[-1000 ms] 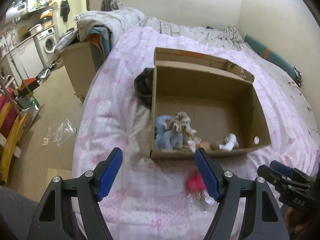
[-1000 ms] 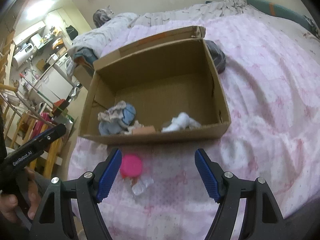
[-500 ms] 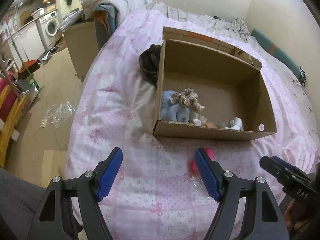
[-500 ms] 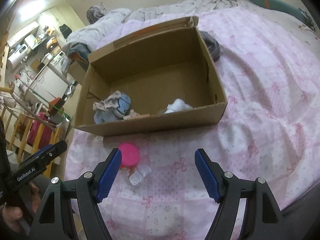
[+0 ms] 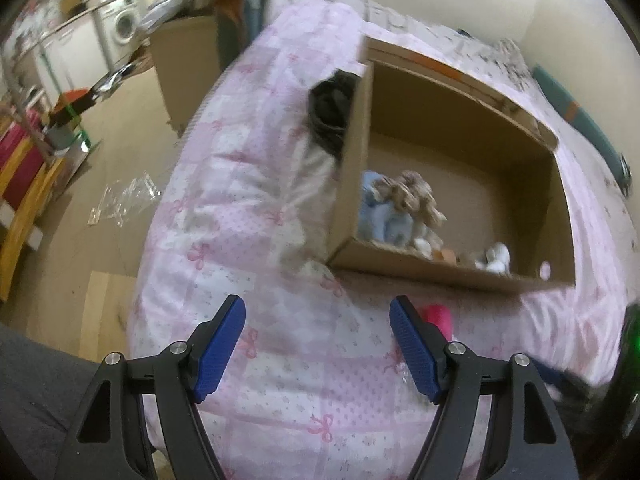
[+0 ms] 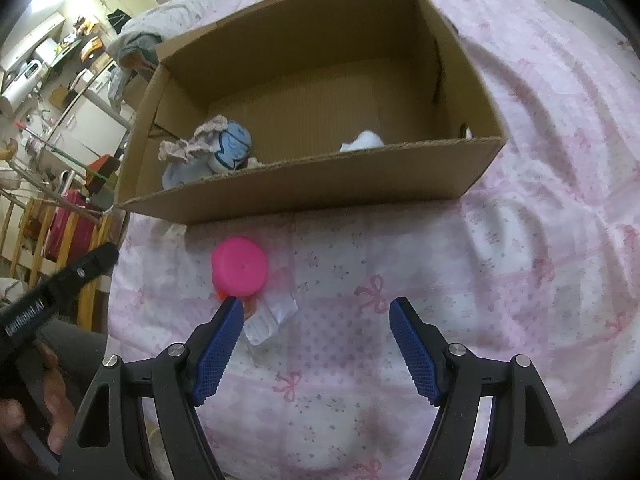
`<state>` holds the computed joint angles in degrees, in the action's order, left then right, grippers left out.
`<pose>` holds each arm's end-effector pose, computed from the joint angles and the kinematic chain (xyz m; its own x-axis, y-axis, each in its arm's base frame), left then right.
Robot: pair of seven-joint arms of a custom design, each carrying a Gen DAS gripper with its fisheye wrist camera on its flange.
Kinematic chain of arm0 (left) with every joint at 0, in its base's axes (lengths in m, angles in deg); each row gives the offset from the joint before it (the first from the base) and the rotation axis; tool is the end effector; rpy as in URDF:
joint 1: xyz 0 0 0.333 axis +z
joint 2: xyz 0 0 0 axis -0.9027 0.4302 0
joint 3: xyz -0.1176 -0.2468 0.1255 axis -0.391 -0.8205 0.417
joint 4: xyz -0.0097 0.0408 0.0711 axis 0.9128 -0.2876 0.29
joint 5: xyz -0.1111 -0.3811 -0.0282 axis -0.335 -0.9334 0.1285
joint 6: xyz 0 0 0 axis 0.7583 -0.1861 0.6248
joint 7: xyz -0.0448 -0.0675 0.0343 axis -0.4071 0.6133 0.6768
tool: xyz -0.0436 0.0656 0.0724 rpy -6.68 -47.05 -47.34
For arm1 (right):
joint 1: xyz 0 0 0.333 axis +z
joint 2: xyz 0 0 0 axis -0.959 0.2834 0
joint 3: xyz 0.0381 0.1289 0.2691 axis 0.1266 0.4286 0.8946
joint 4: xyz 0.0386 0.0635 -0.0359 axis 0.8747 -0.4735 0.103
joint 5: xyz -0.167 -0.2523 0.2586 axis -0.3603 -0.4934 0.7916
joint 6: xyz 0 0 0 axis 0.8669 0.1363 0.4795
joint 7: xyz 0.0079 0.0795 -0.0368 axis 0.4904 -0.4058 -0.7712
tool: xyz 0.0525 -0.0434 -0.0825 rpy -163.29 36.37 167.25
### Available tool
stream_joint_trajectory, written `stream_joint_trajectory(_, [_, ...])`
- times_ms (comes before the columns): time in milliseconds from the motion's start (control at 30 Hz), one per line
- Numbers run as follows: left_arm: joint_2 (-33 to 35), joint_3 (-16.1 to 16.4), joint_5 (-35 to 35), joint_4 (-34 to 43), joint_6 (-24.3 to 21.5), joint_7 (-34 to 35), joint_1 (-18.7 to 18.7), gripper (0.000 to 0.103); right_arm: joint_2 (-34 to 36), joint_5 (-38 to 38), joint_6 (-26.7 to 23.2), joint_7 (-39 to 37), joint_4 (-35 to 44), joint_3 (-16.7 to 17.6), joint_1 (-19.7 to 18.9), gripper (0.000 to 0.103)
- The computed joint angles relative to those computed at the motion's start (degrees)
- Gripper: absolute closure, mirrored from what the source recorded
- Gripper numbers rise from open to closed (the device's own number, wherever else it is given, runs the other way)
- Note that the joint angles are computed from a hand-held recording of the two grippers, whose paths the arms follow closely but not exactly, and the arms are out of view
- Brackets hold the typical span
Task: Organize soft objects
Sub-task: 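Move both tools back toward the pink ball and clear bag, then grasp the clear plastic bag with the right tool while the left tool grasps the pink ball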
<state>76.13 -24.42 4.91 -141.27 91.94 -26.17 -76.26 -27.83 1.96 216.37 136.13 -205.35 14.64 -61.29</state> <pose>0.5646 -0.2008 0.3453 0.1612 -0.9794 0.1217 -0.8490 -0.2005 -0.4890 0.4897 0.0814 0.3090 0.0265 -0.9474 -0.3190 -0.9286 0.0948 -0.3587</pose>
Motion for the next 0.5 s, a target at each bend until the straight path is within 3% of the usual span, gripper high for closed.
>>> stream_joint_trajectory(233, [0.06,-0.8,-5.35,-0.2,0.45,1.54,1.52,0.031,1.76,-1.65,-3.71,-3.5,1.6,1.24,0.85,0.023])
stream_joint_trajectory(500, [0.1,-0.75,-6.82,0.06,0.07,3.39,1.05,0.031,7.44,-8.36,-3.56,-0.92,5.41,3.23,1.21,0.023])
